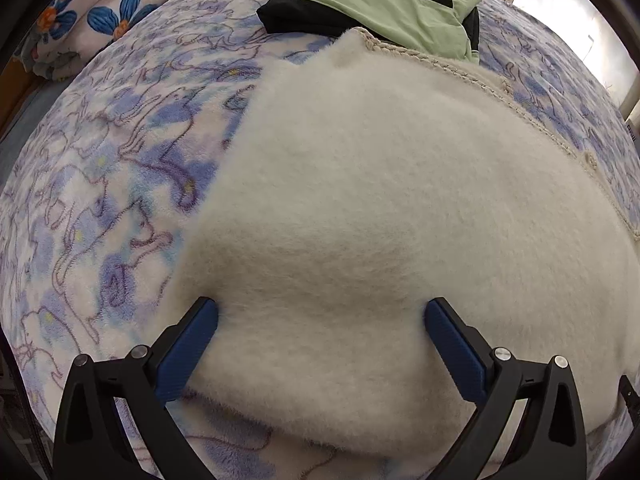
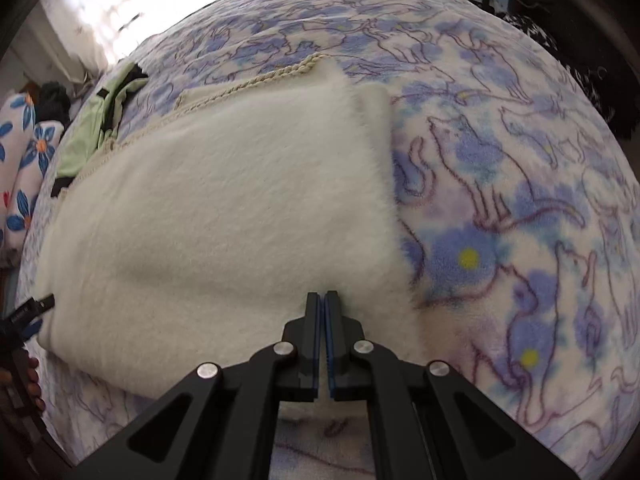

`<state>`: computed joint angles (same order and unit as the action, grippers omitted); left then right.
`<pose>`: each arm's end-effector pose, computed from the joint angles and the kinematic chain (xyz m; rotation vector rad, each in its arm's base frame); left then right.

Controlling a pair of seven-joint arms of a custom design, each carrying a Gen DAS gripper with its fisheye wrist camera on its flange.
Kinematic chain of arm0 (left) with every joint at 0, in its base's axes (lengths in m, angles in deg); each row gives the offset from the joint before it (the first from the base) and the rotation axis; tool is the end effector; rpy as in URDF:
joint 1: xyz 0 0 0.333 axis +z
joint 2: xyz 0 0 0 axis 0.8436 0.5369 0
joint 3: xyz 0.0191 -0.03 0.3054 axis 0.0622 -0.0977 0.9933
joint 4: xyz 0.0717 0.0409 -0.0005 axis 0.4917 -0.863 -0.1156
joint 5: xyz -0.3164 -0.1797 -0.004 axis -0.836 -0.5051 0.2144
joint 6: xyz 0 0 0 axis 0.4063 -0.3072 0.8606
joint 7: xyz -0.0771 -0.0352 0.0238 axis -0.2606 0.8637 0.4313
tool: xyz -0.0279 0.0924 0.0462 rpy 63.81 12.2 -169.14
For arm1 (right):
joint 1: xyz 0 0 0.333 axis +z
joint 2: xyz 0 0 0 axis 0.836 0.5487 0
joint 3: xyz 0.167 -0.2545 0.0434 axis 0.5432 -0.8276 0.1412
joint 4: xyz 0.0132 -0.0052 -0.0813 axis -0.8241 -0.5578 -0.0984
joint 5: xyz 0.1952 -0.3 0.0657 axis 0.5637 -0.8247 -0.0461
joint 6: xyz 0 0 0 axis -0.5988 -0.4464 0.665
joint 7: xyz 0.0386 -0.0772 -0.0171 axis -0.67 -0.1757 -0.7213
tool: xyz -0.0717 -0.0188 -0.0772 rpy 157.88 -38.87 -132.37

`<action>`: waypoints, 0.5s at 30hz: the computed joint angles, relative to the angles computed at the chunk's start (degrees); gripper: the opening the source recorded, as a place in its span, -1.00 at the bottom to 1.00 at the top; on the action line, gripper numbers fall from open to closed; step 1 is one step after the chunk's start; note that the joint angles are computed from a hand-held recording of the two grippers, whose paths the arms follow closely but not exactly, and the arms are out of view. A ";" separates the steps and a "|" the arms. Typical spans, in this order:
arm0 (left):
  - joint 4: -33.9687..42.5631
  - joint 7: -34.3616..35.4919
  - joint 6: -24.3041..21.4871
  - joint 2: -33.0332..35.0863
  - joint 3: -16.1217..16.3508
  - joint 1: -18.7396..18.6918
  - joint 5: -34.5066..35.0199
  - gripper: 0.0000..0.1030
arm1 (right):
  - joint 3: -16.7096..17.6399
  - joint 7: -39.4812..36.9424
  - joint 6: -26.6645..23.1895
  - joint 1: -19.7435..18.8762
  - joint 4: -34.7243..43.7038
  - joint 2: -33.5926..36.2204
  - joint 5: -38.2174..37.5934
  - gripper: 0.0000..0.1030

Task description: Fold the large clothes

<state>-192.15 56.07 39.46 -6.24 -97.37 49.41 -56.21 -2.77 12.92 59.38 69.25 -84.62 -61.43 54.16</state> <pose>0.5184 -0.1612 0.4731 -2.6734 1.2251 -0.1766 0.6383 0.1730 0.4458 -2.0627 1.8312 -0.1808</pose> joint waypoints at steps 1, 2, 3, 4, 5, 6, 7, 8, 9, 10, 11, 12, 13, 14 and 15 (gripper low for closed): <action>-0.15 0.17 0.23 -0.08 0.05 0.03 -0.22 0.99 | -0.35 0.96 0.67 0.52 -0.51 -0.25 -0.90 -0.96; -0.39 0.40 0.54 -0.22 0.07 0.06 -0.36 0.99 | -0.80 2.12 1.25 1.26 -0.98 -0.49 -2.47 -0.96; -0.77 0.62 0.90 -0.45 0.10 0.10 -0.46 0.99 | -1.28 3.22 1.86 2.09 -1.42 -0.68 -4.50 -0.96; -1.20 0.70 1.40 -0.68 0.11 0.14 -0.49 0.99 | -1.81 4.48 2.68 3.05 -1.96 -0.87 -6.98 -0.95; -1.59 0.80 1.85 -0.93 0.10 0.17 -0.53 0.99 | -2.39 5.90 3.72 4.08 -2.78 -1.19 -9.80 -0.95; -1.82 1.12 2.10 -1.13 0.09 0.20 -0.69 0.99 | -2.85 7.23 4.52 4.83 -3.49 -1.46 -12.16 -0.95; -1.95 1.59 2.22 -1.28 0.09 0.24 -1.06 0.99 | -3.35 8.87 4.98 5.66 -3.94 -1.64 -14.73 -0.95; -2.18 2.22 2.42 -1.53 0.11 0.30 -1.66 0.99 | -3.78 10.57 4.96 6.40 -4.03 -1.68 -17.08 -0.94; -2.63 3.05 2.92 -1.96 0.13 0.36 -2.42 0.99 | -4.05 12.16 4.51 7.00 -3.85 -1.62 -19.06 -0.94; -3.06 3.58 3.35 -2.36 0.10 0.38 -2.95 0.99 | -4.12 13.33 3.90 7.31 -3.53 -1.50 -20.39 -0.94; -3.61 4.07 3.86 -2.89 0.06 0.40 -3.46 0.99 | -4.05 14.17 3.17 7.42 -3.17 -1.41 -21.22 -0.94; -4.28 4.58 4.42 -3.49 0.01 0.40 -3.89 0.99 | -3.97 14.94 2.40 7.54 -2.78 -1.32 -21.94 -0.94; -4.99 5.01 4.95 -4.17 -0.10 0.35 -4.38 0.99 | -3.85 15.54 2.03 7.56 -2.78 -1.43 -22.48 -0.94; -5.82 5.40 5.53 -4.96 -0.23 0.26 -5.04 0.99 | -3.75 15.98 1.75 7.62 -2.81 -1.50 -23.11 -0.94; -6.55 5.55 5.99 -5.65 -0.36 0.18 -5.62 0.99 | -3.67 16.21 1.38 7.75 -2.88 -1.61 -23.94 -0.94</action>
